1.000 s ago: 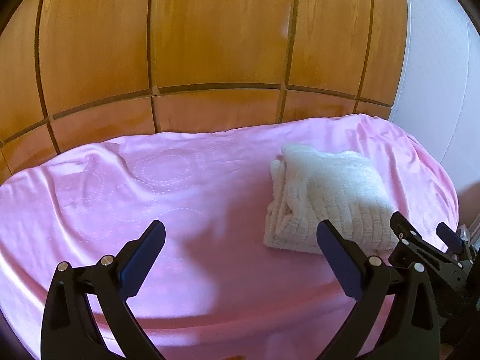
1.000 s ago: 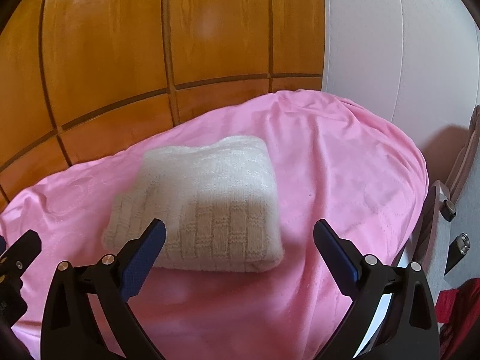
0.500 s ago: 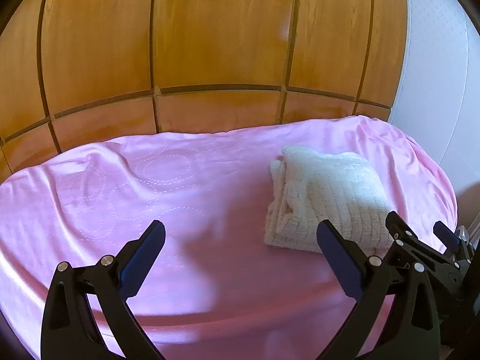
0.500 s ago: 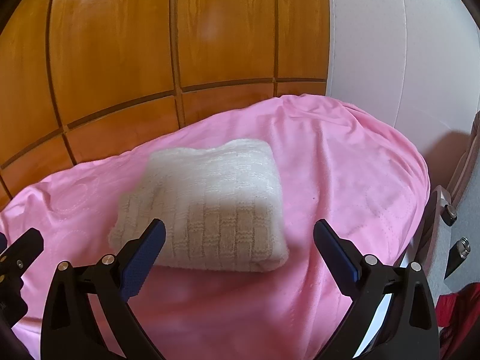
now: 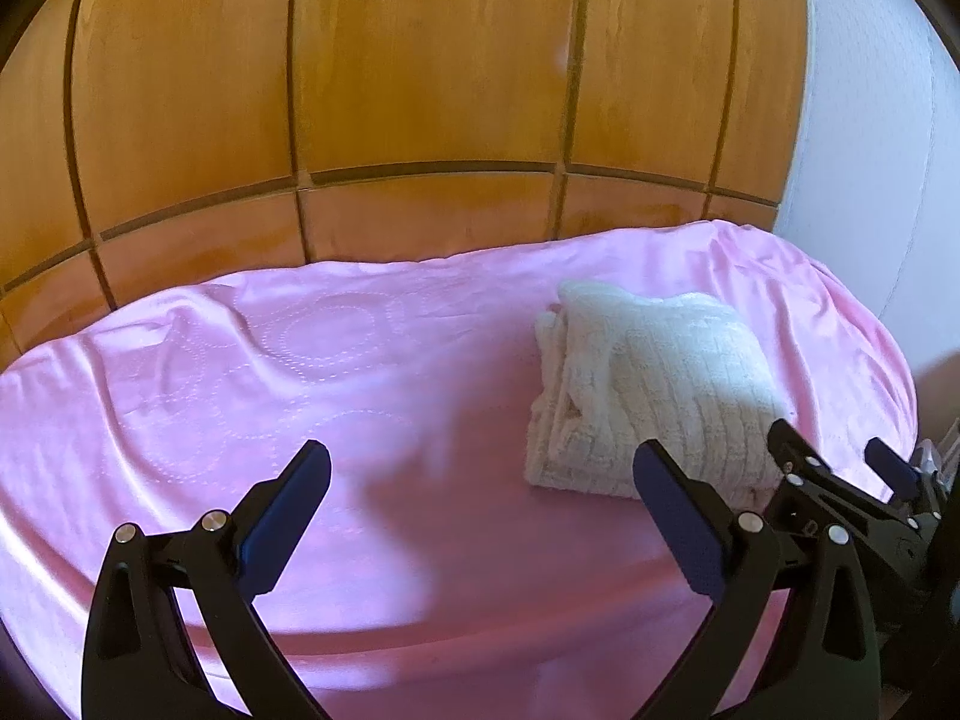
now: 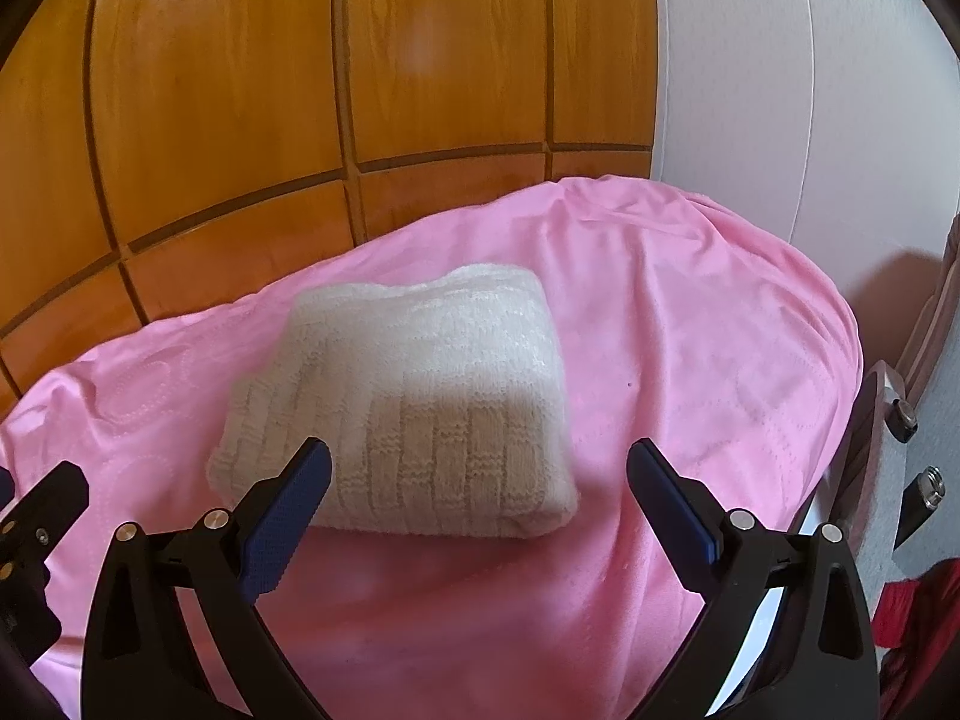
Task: Fold small clothes
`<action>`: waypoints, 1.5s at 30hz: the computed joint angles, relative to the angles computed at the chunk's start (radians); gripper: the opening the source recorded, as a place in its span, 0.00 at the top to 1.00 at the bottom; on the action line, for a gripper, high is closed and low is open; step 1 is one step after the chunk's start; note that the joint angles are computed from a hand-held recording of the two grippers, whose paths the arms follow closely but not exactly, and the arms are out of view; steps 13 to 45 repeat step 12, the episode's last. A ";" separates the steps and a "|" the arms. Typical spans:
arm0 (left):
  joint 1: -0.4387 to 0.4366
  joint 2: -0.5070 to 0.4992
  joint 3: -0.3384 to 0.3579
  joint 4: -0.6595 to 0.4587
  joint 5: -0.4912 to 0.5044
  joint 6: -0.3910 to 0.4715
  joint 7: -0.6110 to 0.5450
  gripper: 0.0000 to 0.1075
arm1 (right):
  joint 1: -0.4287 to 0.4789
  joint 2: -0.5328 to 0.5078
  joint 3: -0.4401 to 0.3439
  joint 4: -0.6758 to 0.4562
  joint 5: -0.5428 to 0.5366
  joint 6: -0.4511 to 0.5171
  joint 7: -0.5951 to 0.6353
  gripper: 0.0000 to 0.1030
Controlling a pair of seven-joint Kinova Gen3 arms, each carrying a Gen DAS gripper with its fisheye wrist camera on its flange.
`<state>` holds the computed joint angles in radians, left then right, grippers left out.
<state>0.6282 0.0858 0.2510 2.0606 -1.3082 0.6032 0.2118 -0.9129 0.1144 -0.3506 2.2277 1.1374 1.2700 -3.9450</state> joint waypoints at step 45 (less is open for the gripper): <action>0.001 0.042 -0.030 0.000 0.035 0.037 -0.012 0.06 | 0.073 -0.014 0.040 0.019 0.012 -0.084 0.044 0.05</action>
